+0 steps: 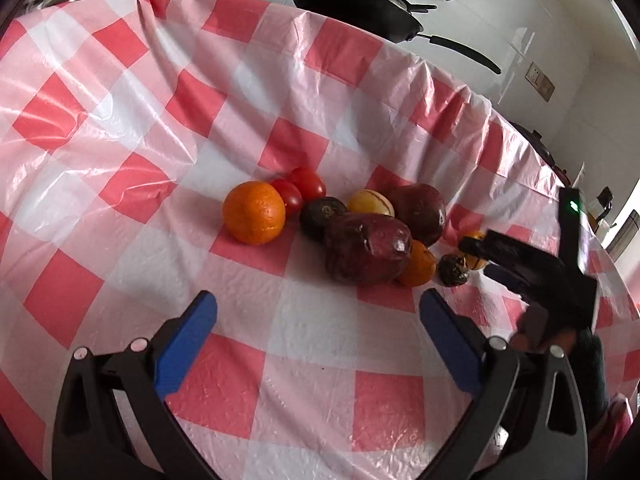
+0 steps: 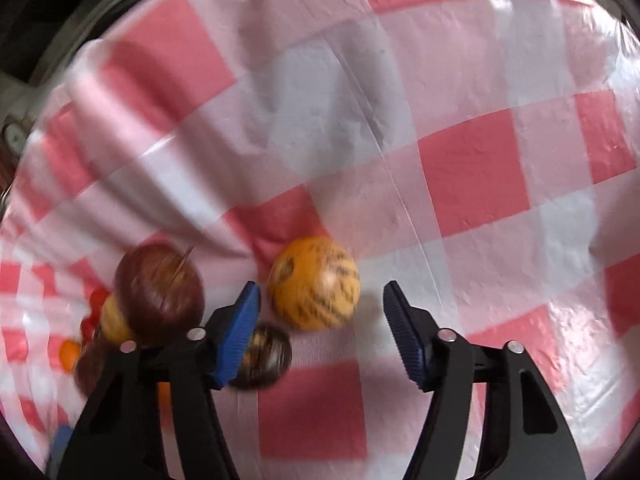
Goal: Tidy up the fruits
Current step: 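Grasp the large dark red apple with the left tool while the right tool grasps the striped pepino melon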
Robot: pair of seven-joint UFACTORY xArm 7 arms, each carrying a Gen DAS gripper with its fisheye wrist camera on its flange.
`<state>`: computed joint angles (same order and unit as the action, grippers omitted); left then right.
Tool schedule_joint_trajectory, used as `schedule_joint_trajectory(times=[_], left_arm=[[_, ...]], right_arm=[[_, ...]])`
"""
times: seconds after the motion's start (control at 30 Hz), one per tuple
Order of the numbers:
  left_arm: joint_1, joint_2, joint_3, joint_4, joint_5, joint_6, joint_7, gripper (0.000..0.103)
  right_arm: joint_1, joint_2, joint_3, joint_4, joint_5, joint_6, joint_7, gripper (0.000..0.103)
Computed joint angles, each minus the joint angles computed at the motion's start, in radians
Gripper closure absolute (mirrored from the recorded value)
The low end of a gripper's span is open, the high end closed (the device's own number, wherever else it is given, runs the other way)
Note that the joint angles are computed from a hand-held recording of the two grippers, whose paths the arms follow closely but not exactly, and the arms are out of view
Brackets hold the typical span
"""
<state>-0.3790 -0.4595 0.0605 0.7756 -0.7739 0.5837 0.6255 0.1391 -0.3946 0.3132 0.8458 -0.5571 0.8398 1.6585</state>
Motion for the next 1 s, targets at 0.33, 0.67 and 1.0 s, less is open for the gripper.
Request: schedule_joint_trajectory(times=[0.33, 0.67, 1.0], left_arm=[[-0.001, 0.000, 0.010, 0.003, -0.022, 0.014, 0.016, 0.002], [-0.015, -0.036, 0.012, -0.020, -0.057, 0.021, 0.093, 0.002], [0.001, 0.022, -0.120, 0.006, 0.085, -0.097, -0.112, 0.003]], right_arm=[[0.072, 0.029, -0.014, 0.046, -0.032, 0.123, -0.013, 0.058], [0.087, -0.296, 0.162, -0.189, 0.043, -0.003, 0.184, 0.058], [0.021, -0.325, 0.198, -0.221, 0.066, -0.122, 0.177, 0.058]])
